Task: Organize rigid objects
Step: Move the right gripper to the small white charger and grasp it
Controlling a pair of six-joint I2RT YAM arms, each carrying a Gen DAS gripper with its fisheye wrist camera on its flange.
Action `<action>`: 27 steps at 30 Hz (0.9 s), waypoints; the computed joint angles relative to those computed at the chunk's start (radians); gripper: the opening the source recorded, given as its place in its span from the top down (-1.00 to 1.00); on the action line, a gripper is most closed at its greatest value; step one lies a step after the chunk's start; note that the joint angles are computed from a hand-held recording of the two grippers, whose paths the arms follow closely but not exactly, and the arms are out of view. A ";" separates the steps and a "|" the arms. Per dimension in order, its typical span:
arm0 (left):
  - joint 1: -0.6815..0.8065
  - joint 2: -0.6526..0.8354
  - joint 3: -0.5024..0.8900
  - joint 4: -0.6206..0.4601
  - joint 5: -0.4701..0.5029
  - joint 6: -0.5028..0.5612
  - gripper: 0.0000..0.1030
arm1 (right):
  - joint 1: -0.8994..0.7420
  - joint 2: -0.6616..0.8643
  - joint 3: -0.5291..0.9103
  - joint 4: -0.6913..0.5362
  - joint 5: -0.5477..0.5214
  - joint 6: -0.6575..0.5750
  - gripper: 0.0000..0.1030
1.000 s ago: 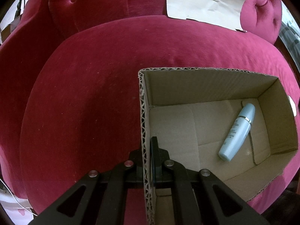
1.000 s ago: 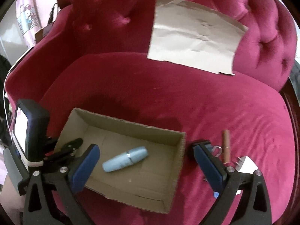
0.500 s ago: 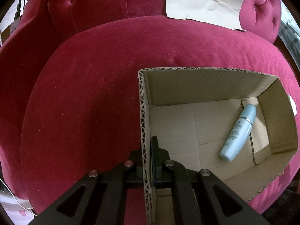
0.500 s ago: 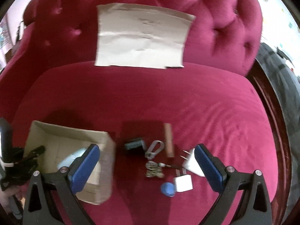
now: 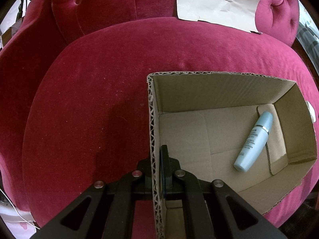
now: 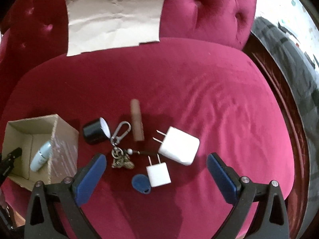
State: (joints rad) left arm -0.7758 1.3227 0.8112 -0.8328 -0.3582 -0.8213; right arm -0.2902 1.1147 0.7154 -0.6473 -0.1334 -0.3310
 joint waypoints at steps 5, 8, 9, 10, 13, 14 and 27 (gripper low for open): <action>-0.002 -0.002 -0.003 0.001 -0.001 -0.002 0.93 | -0.039 0.043 -0.033 0.045 -0.002 -0.021 -0.99; -0.001 -0.004 -0.003 0.001 -0.001 0.000 0.93 | -0.057 0.081 -0.044 0.073 -0.011 -0.033 -0.98; -0.001 -0.005 -0.004 0.001 -0.001 0.001 0.92 | -0.061 0.093 -0.049 0.084 -0.011 -0.039 -0.96; 0.000 -0.007 -0.006 0.002 -0.001 0.002 0.92 | -0.062 0.098 -0.053 0.089 -0.010 -0.041 -0.94; 0.000 -0.009 -0.009 0.005 -0.001 0.002 0.92 | -0.050 0.140 -0.056 0.107 -0.006 -0.039 -0.87; 0.000 -0.009 -0.009 0.004 -0.001 0.002 0.92 | -0.051 0.151 -0.057 0.111 -0.006 -0.042 -0.85; -0.001 -0.009 -0.012 0.007 -0.002 0.001 0.92 | -0.081 0.216 -0.041 0.082 -0.079 -0.071 0.45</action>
State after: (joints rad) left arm -0.7768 1.3135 0.7995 -0.8260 -0.3602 -0.8208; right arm -0.3713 1.3312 0.6744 -0.5657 -0.2126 -0.4025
